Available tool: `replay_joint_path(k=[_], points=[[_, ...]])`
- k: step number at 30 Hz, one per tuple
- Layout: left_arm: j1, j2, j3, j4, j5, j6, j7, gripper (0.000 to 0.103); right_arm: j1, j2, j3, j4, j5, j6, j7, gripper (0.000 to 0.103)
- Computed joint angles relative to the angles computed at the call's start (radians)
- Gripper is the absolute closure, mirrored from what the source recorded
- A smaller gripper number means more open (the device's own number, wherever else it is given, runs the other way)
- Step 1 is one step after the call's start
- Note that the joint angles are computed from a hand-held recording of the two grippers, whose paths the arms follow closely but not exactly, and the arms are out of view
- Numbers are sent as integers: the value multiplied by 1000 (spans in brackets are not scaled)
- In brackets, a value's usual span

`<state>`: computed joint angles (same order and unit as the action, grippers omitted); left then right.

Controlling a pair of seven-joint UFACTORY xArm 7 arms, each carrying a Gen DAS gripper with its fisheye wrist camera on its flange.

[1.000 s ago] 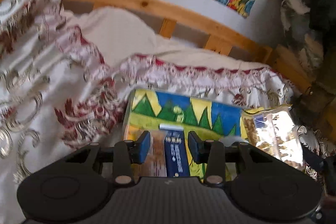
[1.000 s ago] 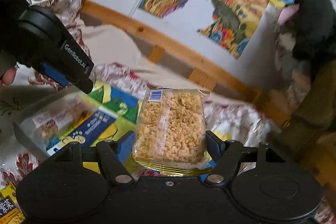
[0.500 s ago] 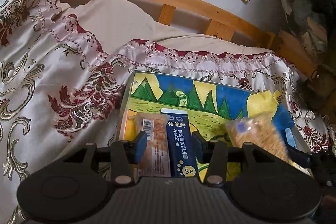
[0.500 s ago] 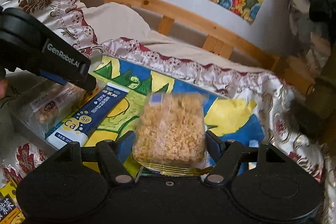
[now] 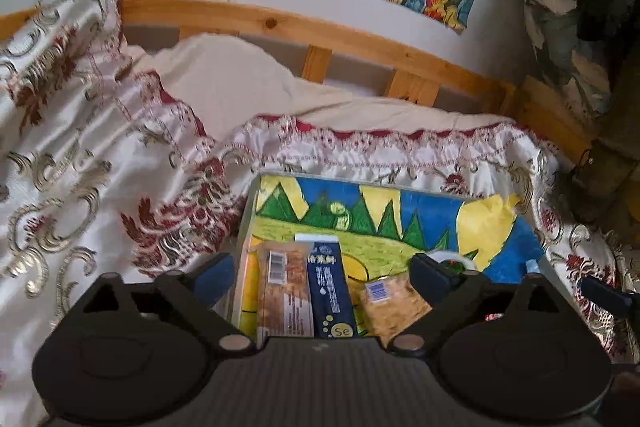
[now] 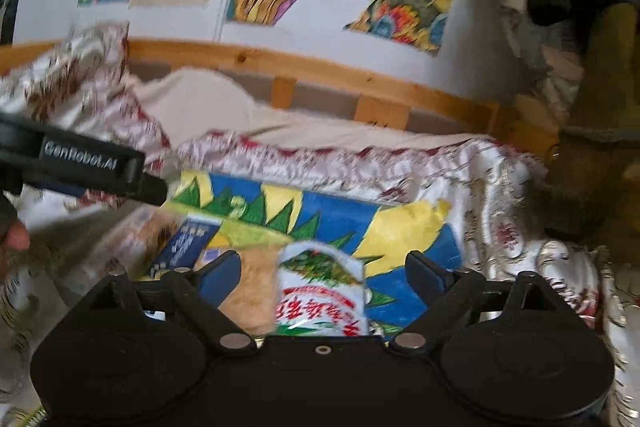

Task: Organize snacks
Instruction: 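Lower both snacks into the tray, open both tools and withdraw, then raise both tools and move them toward the snacks beside the tray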

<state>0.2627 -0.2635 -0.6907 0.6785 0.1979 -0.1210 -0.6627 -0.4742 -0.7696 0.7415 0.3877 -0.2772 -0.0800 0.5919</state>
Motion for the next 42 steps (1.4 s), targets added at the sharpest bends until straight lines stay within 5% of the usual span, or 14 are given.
replay_joint_path(k=[10,19,27,42], points=[[-104,-271,65,-129,-54,2,-41,1,196,-273,-171,-105,33,88,35,1],[-295,-499,188,-223,-31,171,-30,0,397,-553,-281,-171,18,311,43,1],[-461,-691,239,-268,-16,425,-40,0,578,-774,-312,-196,12,565,31,1],[-729,-932,216,-282,-69,879,-68,0,895,-1007,-228,-145,120,1080,-6,1]])
